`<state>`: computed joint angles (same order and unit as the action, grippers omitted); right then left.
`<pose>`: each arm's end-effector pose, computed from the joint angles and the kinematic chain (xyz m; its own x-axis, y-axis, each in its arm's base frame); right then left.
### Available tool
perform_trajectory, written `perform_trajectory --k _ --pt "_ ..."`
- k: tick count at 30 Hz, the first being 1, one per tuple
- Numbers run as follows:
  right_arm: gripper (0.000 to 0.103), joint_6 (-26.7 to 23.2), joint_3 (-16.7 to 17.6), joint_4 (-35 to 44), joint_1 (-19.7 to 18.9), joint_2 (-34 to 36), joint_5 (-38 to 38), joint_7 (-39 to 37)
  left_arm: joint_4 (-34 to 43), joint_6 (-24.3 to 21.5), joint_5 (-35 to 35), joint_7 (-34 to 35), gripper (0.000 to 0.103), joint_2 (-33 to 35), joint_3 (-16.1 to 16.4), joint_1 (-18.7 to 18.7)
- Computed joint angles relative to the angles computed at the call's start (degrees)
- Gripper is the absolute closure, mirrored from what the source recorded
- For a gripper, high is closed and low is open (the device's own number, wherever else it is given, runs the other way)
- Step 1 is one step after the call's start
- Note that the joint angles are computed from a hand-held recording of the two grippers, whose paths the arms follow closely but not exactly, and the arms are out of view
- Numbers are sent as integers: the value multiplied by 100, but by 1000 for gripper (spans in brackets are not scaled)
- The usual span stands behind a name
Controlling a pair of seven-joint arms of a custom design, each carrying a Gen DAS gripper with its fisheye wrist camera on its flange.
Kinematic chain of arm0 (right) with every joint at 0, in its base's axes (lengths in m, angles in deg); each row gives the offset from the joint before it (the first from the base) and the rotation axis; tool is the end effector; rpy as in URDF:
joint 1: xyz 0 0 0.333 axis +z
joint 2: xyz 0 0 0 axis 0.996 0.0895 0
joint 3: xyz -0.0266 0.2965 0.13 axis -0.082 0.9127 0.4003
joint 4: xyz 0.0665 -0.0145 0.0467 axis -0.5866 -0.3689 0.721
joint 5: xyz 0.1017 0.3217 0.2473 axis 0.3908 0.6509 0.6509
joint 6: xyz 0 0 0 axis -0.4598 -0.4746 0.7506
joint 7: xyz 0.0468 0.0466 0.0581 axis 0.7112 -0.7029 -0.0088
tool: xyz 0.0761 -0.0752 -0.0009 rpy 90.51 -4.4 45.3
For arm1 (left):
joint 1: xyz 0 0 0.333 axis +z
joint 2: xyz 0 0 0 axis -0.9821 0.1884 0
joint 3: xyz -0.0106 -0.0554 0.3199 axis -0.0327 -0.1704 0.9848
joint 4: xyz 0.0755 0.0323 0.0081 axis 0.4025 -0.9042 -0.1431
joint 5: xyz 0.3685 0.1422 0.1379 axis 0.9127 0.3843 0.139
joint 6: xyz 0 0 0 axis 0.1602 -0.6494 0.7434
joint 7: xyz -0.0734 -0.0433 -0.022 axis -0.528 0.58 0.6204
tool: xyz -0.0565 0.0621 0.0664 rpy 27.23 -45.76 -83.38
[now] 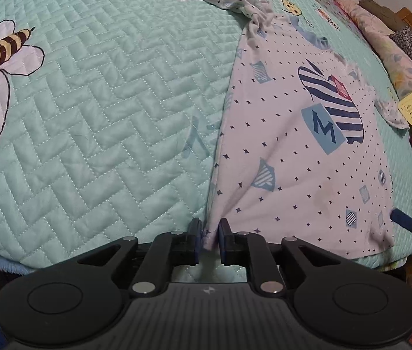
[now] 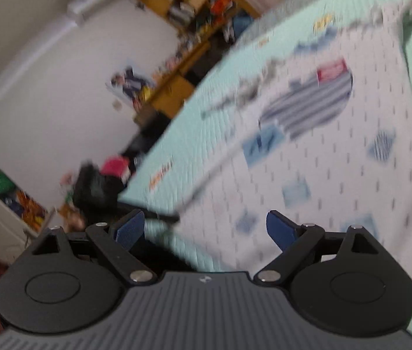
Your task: Fold clothes
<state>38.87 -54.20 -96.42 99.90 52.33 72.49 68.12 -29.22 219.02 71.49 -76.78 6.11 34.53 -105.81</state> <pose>0.4907 0.1634 0.4913 0.5555 -0.3498 -0.7544 -0.8154 -0.0514 -0.5766 0.3995 -0.4437 0.5185 0.3436 -0.8634 0.3694 -0.8319 -0.4624 -0.3069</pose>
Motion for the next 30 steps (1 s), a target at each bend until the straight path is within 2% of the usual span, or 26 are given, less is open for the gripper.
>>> perform_trajectory --k 1,3,5,8,10,11,14,16,18,20,21,23,25,27,30 --pt "11 41 46 51 32 96 -2 39 18 -42 50 -50 85 5 -15 -6" --pt "11 -147 133 210 56 372 -497 485 6 -96 99 -134 84 -30 -33 -23" --pt "9 -119 223 78 109 325 -585 345 -36 -168 168 -267 84 -134 -56 -31" --pt "8 -407 144 119 105 302 -495 517 153 -645 527 -410 82 -227 -145 -29" --pt "8 -391 86 146 75 279 -84 427 341 -775 909 -424 82 -234 -196 -21" --pt "8 -349 62 159 56 273 137 342 428 -683 1120 -448 81 -206 -210 -11" --pt "7 -32 79 242 4 300 532 157 838 -344 1575 -344 71 129 -209 -21" --pt "6 365 189 315 13 405 425 275 1325 -265 1701 -106 58 625 -147 -105" --pt "6 411 227 298 29 551 282 476 1832 -169 1609 268 52 1167 -16 -216" --pt "6 429 258 211 34 604 233 469 2412 -488 1531 594 49 1745 105 -380" --pt "6 469 267 111 41 535 289 275 2682 -855 1400 640 48 1984 173 -462" --pt "6 226 215 132 9 519 102 374 2797 -1180 999 499 52 2180 340 -555" --pt "6 50 147 151 -55 464 -12 519 2394 -722 1008 186 51 1930 471 -590" --pt "6 189 66 59 -122 348 362 400 2251 -732 938 40 51 1778 519 -609" --pt "6 888 -13 49 -244 272 1186 188 2145 -868 988 -153 50 1620 517 -646"
